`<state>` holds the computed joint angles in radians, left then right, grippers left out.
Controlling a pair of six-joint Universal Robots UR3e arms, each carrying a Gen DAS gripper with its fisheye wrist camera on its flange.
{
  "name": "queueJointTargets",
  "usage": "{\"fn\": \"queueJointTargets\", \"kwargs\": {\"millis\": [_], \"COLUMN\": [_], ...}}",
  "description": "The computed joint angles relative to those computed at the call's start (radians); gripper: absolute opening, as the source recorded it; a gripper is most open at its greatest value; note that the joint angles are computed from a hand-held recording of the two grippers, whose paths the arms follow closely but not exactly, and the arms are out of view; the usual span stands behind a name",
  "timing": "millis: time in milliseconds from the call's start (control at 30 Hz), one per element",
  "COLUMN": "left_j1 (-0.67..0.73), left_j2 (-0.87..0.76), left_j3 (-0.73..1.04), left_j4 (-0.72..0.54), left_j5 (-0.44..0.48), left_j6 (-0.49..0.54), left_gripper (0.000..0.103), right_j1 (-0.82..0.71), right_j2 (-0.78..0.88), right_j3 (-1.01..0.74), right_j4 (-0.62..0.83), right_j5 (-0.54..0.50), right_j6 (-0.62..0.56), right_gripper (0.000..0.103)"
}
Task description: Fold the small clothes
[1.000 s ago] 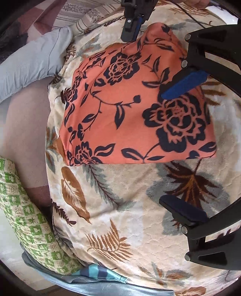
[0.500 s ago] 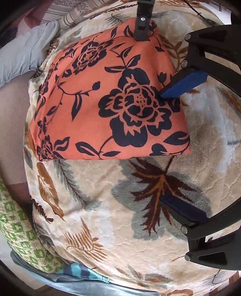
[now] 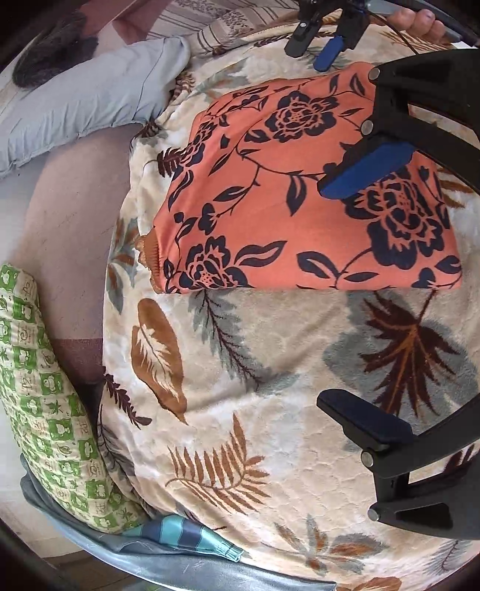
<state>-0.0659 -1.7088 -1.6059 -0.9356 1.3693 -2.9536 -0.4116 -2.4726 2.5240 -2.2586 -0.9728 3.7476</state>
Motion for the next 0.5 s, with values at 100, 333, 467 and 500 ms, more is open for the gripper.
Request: {"fn": "queueJointTargets", "kwargs": {"millis": [100,333,467,500], "left_j1": [-0.026,-0.065,-0.071,-0.070], "left_j2": [-0.067,-0.144,-0.175,-0.184], "left_j3": [0.048,0.109,0.132,0.139], "left_j4": [0.022,0.040,0.048,0.048], "left_j5": [0.011,-0.014,-0.033,-0.037], "left_j6": [-0.022,-0.046,-0.029,-0.029], "left_gripper": [0.103,0.103,0.103,0.103], "right_j1": [0.014,0.081,0.096,0.098], "right_j2": [0.070,0.249,0.284,0.288], "right_j3": [0.018,0.035,0.036,0.041], "right_j4": [-0.082,-0.320,-0.380,-0.396], "right_j5": [0.001,-0.037,-0.056,-0.059], "right_j6": [0.019,0.097,0.102,0.105], "right_gripper": [0.071,0.071,0.071,0.071]}}
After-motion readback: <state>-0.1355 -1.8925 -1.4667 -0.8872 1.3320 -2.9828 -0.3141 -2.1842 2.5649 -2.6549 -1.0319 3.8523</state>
